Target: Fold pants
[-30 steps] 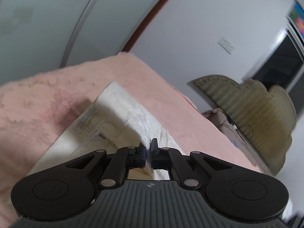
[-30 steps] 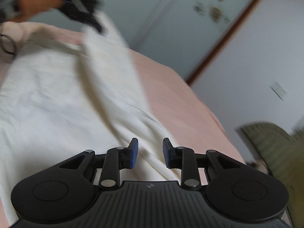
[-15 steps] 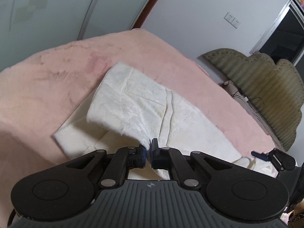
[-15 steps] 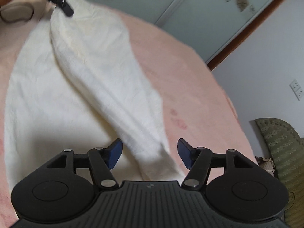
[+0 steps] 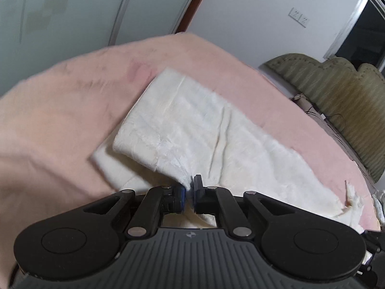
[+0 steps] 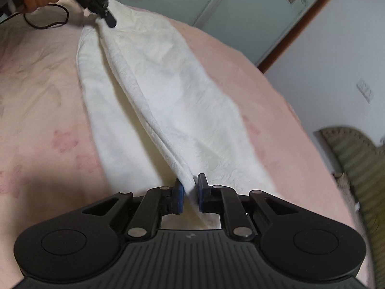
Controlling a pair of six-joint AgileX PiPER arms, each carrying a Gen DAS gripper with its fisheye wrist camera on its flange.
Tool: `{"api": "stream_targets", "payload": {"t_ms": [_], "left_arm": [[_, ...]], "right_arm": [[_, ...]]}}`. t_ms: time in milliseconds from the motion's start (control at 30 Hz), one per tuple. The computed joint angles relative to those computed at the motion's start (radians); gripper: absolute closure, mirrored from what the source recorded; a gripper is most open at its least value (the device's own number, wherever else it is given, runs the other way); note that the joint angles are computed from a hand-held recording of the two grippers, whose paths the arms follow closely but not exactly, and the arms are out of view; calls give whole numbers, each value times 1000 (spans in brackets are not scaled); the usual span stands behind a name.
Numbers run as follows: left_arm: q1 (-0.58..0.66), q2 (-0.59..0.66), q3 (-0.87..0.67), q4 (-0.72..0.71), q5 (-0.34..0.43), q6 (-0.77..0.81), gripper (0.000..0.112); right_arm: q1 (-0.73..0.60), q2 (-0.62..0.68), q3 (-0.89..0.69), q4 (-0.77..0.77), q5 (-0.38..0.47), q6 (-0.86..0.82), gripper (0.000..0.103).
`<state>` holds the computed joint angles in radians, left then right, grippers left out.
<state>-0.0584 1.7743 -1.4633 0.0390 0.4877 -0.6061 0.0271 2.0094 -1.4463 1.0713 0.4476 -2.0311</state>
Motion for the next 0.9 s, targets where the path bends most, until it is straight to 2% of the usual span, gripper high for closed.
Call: {"api": "stream_targets", "payload": {"t_ms": [100, 167, 233, 333, 400, 467, 533, 600, 633, 667, 700, 733, 800, 900], "left_arm": [[-12, -46, 25, 52, -4, -33, 106], [-24, -80, 47, 82, -11, -36, 105], [-27, -88, 55, 78, -8, -7, 104], [-48, -32, 22, 175, 46, -93, 102], [-61, -32, 39, 242, 32, -179, 102], [-87, -39, 40, 364, 43, -266, 102], [-97, -30, 25, 397, 73, -254, 98], [-99, -12, -1, 385, 108, -223, 91], [-97, -18, -4, 369, 118, -202, 89], [-95, -24, -17, 337, 144, -164, 79], [-98, -34, -30, 331, 179, -151, 74], [-100, -51, -35, 334, 210, -154, 74], [-120, -95, -21, 398, 242, -222, 74], [-198, -123, -27, 595, 282, -382, 74]], "right_arm": [[-16, -22, 25, 53, 20, -16, 92], [-41, -25, 1, 30, 68, 28, 92], [-48, -27, 8, 31, 76, 38, 92], [-45, -19, 21, 58, 79, 49, 92], [-44, -45, 61, 86, 71, 24, 92], [-62, -48, 63, 93, 113, 53, 92], [-68, -40, 60, 93, 122, 82, 92], [-89, -17, 29, 68, 173, 189, 92], [-92, -17, -2, -4, 199, 275, 91], [-106, -33, -14, -64, 245, 327, 90], [-124, -42, -32, -84, 289, 343, 90], [-146, -46, -50, -80, 336, 353, 90], [-190, -39, -92, -42, 425, 391, 89], [-223, 2, -127, 90, 455, 456, 89]]}}
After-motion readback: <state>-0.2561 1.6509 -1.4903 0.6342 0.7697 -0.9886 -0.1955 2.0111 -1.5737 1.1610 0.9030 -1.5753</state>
